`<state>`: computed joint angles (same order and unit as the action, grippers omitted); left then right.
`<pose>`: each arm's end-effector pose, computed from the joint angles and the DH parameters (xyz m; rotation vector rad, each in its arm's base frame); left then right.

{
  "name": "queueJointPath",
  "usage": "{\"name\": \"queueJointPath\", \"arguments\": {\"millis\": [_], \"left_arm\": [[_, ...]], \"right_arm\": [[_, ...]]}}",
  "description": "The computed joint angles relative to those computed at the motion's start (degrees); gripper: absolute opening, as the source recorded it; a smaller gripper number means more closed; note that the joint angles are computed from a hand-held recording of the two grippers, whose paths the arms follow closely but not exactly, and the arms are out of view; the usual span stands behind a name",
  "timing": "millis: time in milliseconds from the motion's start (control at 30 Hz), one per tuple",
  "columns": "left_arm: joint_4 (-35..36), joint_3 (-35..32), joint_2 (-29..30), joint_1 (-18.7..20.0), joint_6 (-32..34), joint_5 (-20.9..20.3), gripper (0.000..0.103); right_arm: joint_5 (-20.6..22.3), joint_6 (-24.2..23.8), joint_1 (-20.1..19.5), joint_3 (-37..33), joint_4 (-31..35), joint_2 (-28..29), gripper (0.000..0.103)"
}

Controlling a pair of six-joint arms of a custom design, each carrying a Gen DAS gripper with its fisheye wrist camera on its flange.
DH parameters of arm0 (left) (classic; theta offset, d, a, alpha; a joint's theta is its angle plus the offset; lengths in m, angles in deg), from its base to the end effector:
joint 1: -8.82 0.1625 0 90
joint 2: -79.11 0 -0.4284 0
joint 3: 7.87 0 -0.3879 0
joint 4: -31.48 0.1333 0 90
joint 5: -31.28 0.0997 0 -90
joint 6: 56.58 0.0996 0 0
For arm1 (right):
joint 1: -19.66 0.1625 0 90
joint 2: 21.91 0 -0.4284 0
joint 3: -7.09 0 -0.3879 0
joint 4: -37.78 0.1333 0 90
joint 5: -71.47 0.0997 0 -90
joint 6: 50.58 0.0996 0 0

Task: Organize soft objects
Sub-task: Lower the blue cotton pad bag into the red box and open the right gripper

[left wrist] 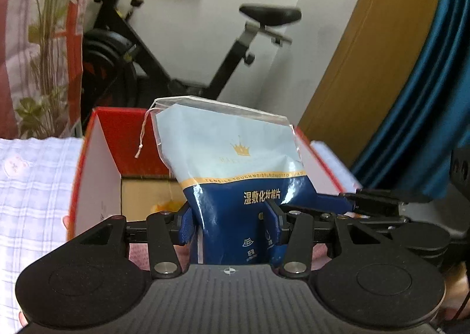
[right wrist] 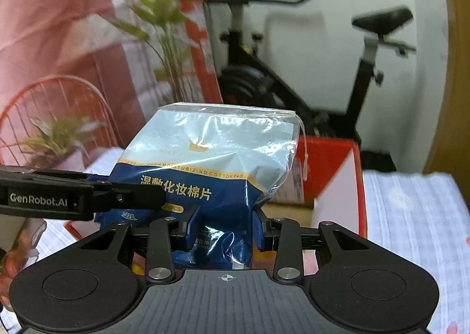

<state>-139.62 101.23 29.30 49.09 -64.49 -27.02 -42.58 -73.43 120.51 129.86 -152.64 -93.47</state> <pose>-0.3367 -0.5286 0.1146 0.8312 2.5921 -0.8308 0.1875 -0.4859 0.2826 0.4805 -2.4094 1.0592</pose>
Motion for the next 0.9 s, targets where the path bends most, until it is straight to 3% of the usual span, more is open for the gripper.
{"name": "queueJointPath", "arguments": {"millis": [167,367,567,900], "left_arm": [[1.55,-0.11,0.44,0.81,-2.1,-0.59,0.05],[2.53,-0.34,0.78,0.53,-1.54,1.47,0.053],[-0.45,2.42,-1.47,-1.26,0.77,3.98,0.066],[-0.86,7.34,-6.43,-5.65,-1.15,8.63,0.066]], "right_arm": [[-0.56,1.68,-1.77,0.25,2.67,0.06,0.034],[-1.12,3.1,-2.58,0.51,3.31,0.64,0.034],[-4.1,1.38,-1.21,1.32,2.13,0.52,0.04],[-5.24,-1.69,2.19,4.64,-0.06,-3.24,0.04]]}}
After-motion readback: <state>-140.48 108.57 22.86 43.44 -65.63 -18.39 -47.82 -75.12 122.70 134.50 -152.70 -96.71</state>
